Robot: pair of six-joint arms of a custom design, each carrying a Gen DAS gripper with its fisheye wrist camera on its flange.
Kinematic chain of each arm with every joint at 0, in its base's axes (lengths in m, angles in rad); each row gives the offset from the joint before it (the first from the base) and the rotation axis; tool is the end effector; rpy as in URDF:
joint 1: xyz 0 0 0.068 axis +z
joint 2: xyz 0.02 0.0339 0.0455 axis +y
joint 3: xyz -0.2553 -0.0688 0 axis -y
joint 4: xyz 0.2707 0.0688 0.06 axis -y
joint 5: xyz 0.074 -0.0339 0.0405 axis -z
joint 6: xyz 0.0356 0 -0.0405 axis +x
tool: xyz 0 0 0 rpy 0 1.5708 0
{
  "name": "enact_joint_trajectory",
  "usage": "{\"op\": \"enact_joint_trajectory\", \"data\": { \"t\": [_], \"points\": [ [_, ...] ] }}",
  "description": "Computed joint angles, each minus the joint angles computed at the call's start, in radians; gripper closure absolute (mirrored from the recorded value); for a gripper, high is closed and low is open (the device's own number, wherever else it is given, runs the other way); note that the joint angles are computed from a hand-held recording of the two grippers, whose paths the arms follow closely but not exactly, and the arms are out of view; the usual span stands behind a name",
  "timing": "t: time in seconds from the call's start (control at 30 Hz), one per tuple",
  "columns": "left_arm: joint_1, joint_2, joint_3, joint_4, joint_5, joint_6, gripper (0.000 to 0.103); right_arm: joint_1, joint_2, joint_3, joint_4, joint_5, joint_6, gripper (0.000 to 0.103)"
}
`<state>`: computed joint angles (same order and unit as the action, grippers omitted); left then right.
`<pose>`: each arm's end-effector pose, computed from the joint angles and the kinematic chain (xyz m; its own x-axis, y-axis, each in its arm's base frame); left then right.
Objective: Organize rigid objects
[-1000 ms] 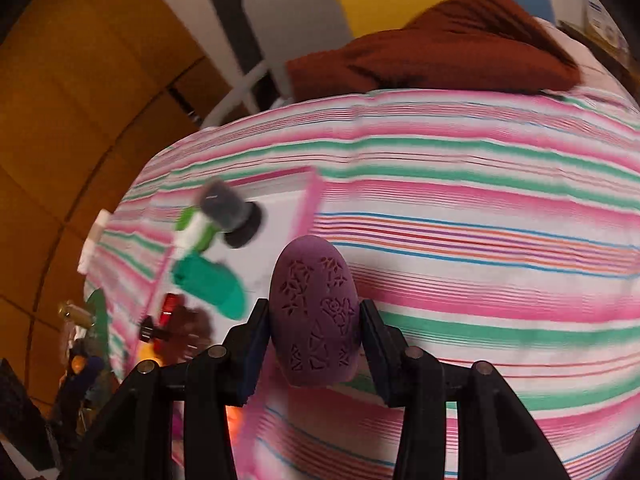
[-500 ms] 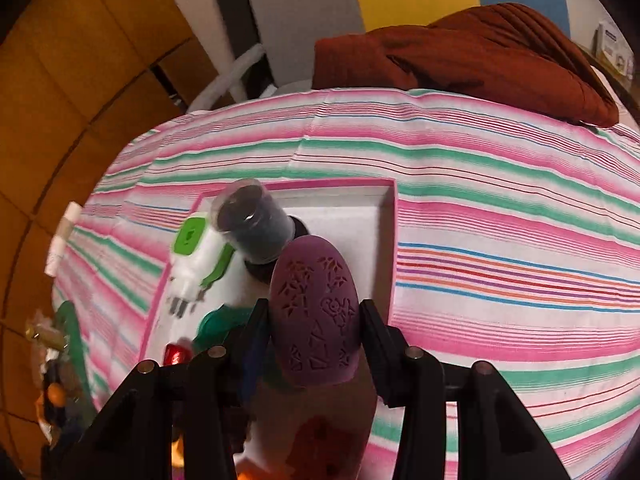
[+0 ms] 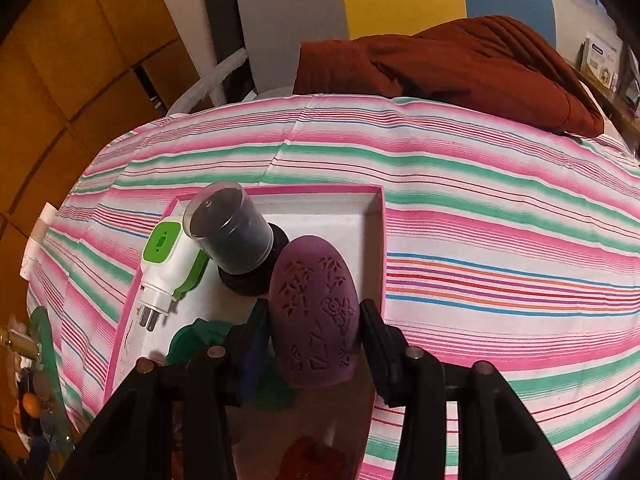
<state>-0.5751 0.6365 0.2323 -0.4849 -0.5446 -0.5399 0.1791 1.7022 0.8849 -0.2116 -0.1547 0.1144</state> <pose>0.1384 -0.0677 0.1328 -0.6573 -0.0980 -0.7473 -0.1709 0.9851 0.0212 0.3323 0.0657 0.1167 -0.8665 -0.0423 -0.4973 -0.1563 0.9693 0.1900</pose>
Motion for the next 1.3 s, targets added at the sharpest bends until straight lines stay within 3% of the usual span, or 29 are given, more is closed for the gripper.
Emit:
{"op": "enact_joint_trajectory", "data": {
  "t": [0.73, 1.3],
  "points": [
    [-0.026, 0.013, 0.021, -0.04, -0.021, -0.056, 0.0, -0.01, -0.148, -0.076, -0.019, 0.023, 0.0, 0.054],
    [-0.026, -0.005, 0.042, -0.085, -0.049, -0.069, 0.0, 0.073, -0.493, -0.303, -0.081, 0.114, -0.021, 0.05]
  ]
}}
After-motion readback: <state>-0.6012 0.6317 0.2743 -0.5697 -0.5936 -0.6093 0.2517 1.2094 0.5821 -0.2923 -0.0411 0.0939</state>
